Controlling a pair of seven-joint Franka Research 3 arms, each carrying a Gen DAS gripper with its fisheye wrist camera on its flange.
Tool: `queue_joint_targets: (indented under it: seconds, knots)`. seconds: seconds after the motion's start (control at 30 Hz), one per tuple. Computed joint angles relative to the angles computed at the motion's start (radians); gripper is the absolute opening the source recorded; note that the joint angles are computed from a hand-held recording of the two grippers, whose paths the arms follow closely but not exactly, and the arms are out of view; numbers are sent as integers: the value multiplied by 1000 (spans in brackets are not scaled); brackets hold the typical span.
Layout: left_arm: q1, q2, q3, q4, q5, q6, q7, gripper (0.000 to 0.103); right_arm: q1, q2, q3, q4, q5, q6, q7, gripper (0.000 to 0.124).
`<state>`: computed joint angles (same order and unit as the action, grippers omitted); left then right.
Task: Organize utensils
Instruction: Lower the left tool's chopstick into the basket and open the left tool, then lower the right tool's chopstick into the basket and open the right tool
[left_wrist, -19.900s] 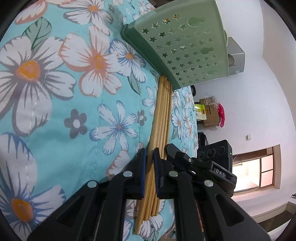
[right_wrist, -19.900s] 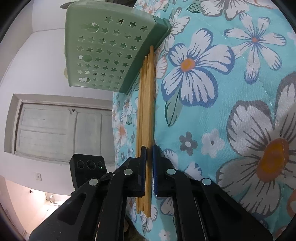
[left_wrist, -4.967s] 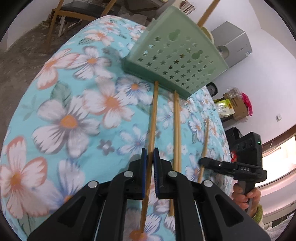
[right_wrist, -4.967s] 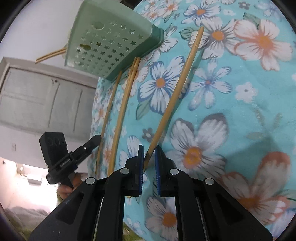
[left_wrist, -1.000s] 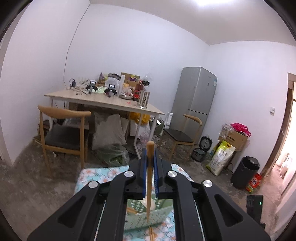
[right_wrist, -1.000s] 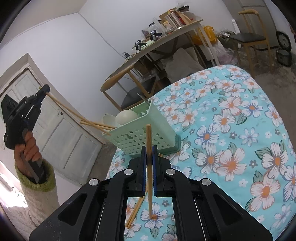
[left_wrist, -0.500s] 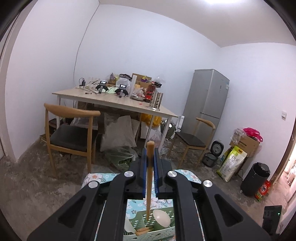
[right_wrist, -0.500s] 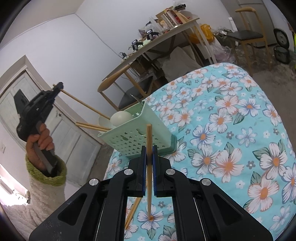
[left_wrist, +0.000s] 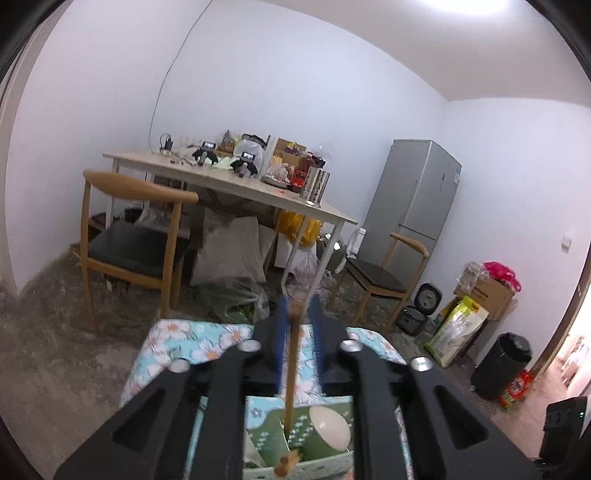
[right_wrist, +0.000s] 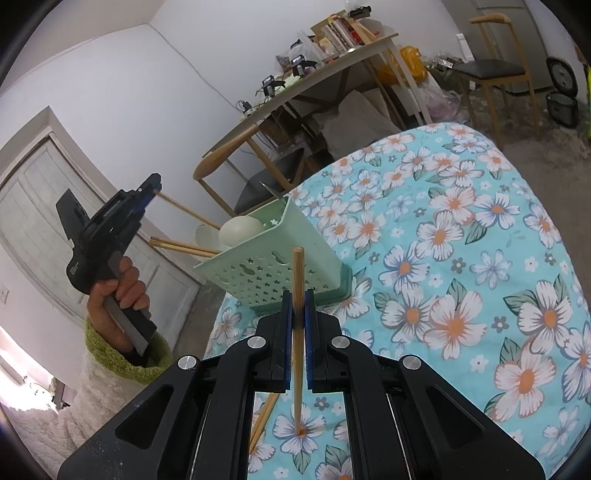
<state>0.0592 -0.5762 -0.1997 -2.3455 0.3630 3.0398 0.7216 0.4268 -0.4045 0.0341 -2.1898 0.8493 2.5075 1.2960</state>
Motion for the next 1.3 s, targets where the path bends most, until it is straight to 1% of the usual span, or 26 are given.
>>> queue_joint_targets:
  seconds: [0.03, 0.1, 0.17, 0.27, 0.4, 0.5, 0.6, 0.77, 0.93, 1.07, 1.2, 1.3]
  knots:
    - [8, -12, -4, -13, -2, 11, -13, 41, 0, 0, 1, 0, -3, 0, 2, 4]
    - [28, -36, -17, -33, 5, 34, -29, 48, 0, -1, 1, 0, -3, 1, 1, 4]
    - [38, -57, -26, -40, 13, 26, -32, 51, 0, -2, 4, 1, -10, 1, 2, 4]
    - [37, -97, -28, -56, 20, 6, -29, 56, 1, -6, 11, 6, -24, 6, 3, 4]
    - [10, -173, -16, -98, 18, -43, -20, 63, 9, -2, 16, 30, -43, 22, -12, 4]
    - [-12, -246, -10, -149, 16, -88, -13, 66, 24, 16, 16, 79, -46, 44, -58, 4]
    - [-33, -328, -10, -213, 7, -152, -18, 67, 45, 43, 22, 140, -43, 78, -117, 4]
    - [-87, -444, -3, -309, -17, -280, -24, 67, 84, 111, 45, 264, -40, 177, -240, 4]
    - [-131, -516, 11, -376, -44, -376, -35, 67, 117, 202, 68, 404, -36, 240, -357, 4]
    - [-139, -559, 19, -413, -52, -418, -45, 67, 113, 303, 108, 537, -123, 253, -386, 4]
    - [-140, -592, 27, -439, -52, -439, -48, 67, 101, 406, 143, 639, -282, 254, -335, 4]
    - [-137, -598, 26, -445, -51, -444, -51, 67, 100, 459, 154, 682, -361, 240, -310, 4]
